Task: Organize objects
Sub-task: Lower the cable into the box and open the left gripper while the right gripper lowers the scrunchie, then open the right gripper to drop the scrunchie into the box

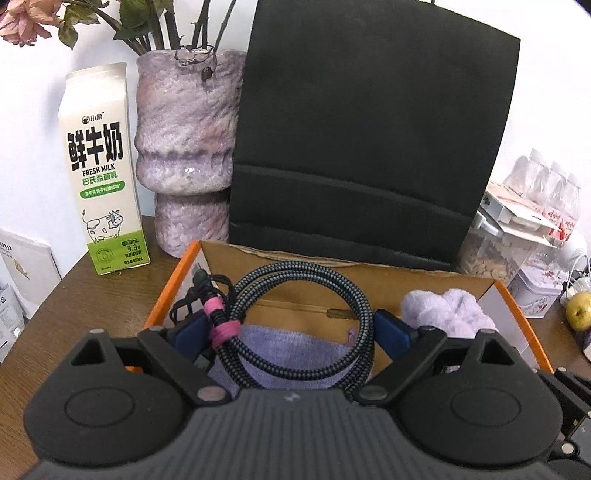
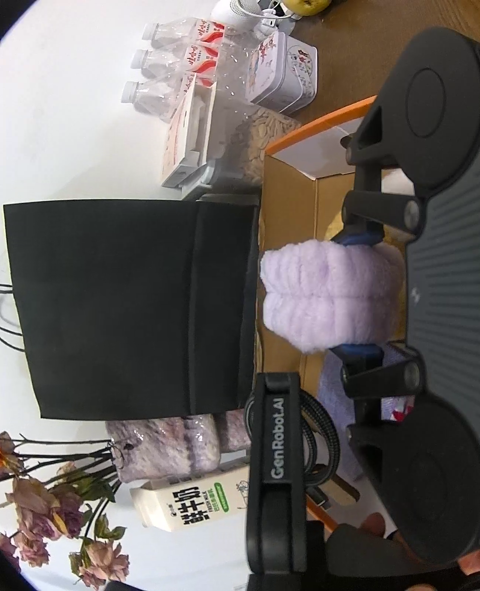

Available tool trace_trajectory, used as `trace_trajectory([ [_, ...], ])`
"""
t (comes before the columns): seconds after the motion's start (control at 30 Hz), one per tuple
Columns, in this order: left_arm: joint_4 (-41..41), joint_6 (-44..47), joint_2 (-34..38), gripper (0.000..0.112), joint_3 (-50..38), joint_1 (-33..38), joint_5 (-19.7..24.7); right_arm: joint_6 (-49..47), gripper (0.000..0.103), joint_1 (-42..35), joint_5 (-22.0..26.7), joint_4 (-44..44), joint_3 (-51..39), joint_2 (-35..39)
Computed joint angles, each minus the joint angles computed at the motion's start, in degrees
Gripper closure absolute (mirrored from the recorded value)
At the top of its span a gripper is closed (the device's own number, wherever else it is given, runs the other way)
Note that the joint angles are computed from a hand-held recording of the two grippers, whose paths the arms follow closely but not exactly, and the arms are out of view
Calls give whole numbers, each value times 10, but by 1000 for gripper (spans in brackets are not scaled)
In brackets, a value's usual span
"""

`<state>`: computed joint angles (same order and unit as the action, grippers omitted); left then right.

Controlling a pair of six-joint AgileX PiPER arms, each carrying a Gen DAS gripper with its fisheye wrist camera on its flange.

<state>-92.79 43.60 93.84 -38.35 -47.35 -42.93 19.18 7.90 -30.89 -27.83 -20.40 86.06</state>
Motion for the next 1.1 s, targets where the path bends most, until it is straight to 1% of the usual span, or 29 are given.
trace_trajectory([
  [0.07,-9,5,1,17,-2,2,2,-3,56,-1,0,1,1,1],
  [0.1,-11,4,1,14,-2,2,1,-5,56,-1,1,4,1,0],
  [0.13,-11,0,1,9,0,2,0,-6,54,-1,3,6,1,1],
  [0.17,-8,-6,-1,9,2,2,-2,-8,54,0,5,9,1,1],
  [0.23,-8,-8,-4,9,3,0,-2,-27,44,8,14,35,0,1],
  [0.3,-12,-2,-4,9,0,0,2,-31,19,8,16,43,1,1],
  [0.37,-27,14,3,9,-8,-3,-1,-42,12,9,13,57,5,-4],
  [0.43,-39,29,8,9,-14,-6,-7,-42,10,9,14,60,7,-10],
  [0.5,-35,23,7,9,-11,-8,-8,-30,9,5,14,46,8,-13],
  [0.73,-27,12,0,9,-3,-17,-14,-27,5,8,16,42,8,-14],
  [0.83,-25,8,-5,9,1,-21,-19,-15,0,4,14,27,12,-20],
  [1.1,-24,1,-21,9,13,-33,-31,2,0,0,14,7,18,-35],
])
